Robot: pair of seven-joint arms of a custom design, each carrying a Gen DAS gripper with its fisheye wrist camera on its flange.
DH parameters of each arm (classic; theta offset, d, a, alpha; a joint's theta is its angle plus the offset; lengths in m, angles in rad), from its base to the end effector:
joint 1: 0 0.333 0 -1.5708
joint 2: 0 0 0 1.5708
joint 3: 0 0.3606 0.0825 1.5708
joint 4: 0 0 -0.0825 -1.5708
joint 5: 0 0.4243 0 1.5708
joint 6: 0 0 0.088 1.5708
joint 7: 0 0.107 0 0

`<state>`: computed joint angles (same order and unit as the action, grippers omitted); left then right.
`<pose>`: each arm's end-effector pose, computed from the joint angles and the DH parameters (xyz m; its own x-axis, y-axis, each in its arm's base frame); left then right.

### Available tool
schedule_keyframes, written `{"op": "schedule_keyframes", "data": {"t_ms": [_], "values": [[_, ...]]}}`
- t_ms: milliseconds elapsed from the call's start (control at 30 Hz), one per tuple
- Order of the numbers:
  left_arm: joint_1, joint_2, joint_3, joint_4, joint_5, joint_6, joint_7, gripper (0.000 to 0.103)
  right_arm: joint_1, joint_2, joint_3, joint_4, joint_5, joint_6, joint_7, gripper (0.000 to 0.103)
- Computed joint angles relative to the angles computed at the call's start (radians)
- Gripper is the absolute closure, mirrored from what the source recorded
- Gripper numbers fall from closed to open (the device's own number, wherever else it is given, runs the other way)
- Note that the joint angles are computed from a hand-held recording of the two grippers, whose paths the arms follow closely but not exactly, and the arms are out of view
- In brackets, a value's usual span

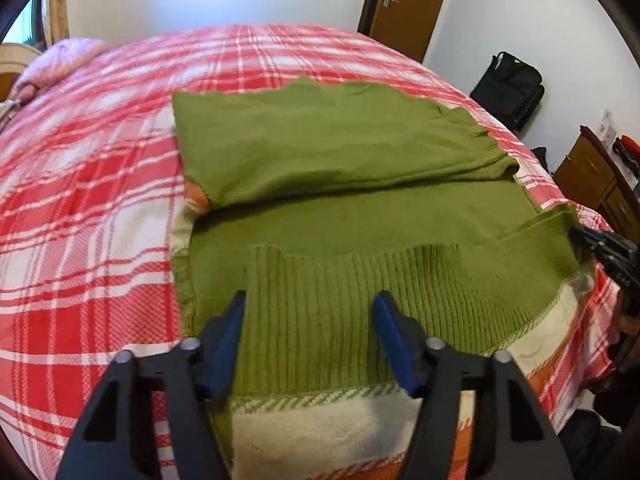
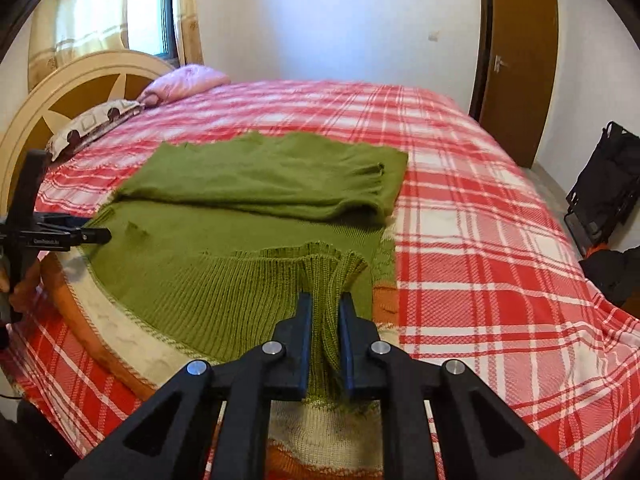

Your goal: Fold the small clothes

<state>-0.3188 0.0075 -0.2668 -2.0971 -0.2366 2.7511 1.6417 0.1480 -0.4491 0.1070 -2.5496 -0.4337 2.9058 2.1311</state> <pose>0.5276 -0.3380 0.5149 -0.4915 -0.8557 0.1621 -0.7416 0.3136 -0.5930 0.4392 0.1454 0.5325 0.0793 -0.9968 0.0114 -0.6678 -0.0616 -0.7417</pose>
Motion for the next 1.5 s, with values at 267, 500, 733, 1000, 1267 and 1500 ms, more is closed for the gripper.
{"op": "schedule_keyframes", "data": {"t_ms": [267, 500, 733, 1000, 1267, 1500], "values": [[-0.007, -0.009, -0.005, -0.005, 0.006, -0.011, -0.016, 0.084, -0.019, 0.030, 0.028, 0.025, -0.037, -0.011, 0.034, 0.091], [-0.007, -0.032, -0.008, -0.025, 0.057, 0.019, -0.125, 0.090, -0.007, 0.018, 0.009, 0.035, -0.038, -0.015, 0.055, 0.091], [-0.006, -0.054, -0.006, 0.014, 0.035, 0.040, -0.125, 0.090, -0.019, 0.031, 0.004, 0.121, -0.032, 0.016, 0.017, 0.091], [0.006, 0.039, 0.009, 0.167, 0.226, 0.038, -0.304, 0.090, -0.071, 0.199, 0.031, 0.337, -0.152, -0.010, 0.001, 0.091], [-0.035, 0.177, 0.076, 0.350, 0.415, 0.000, -0.494, 0.090, -0.045, 0.366, -0.013, 0.519, -0.268, -0.011, 0.067, 0.091], [-0.061, 0.260, 0.123, 0.453, 0.463, -0.016, -0.571, 0.090, 0.002, 0.450, -0.064, 0.607, -0.346, -0.021, 0.126, 0.091]]}}
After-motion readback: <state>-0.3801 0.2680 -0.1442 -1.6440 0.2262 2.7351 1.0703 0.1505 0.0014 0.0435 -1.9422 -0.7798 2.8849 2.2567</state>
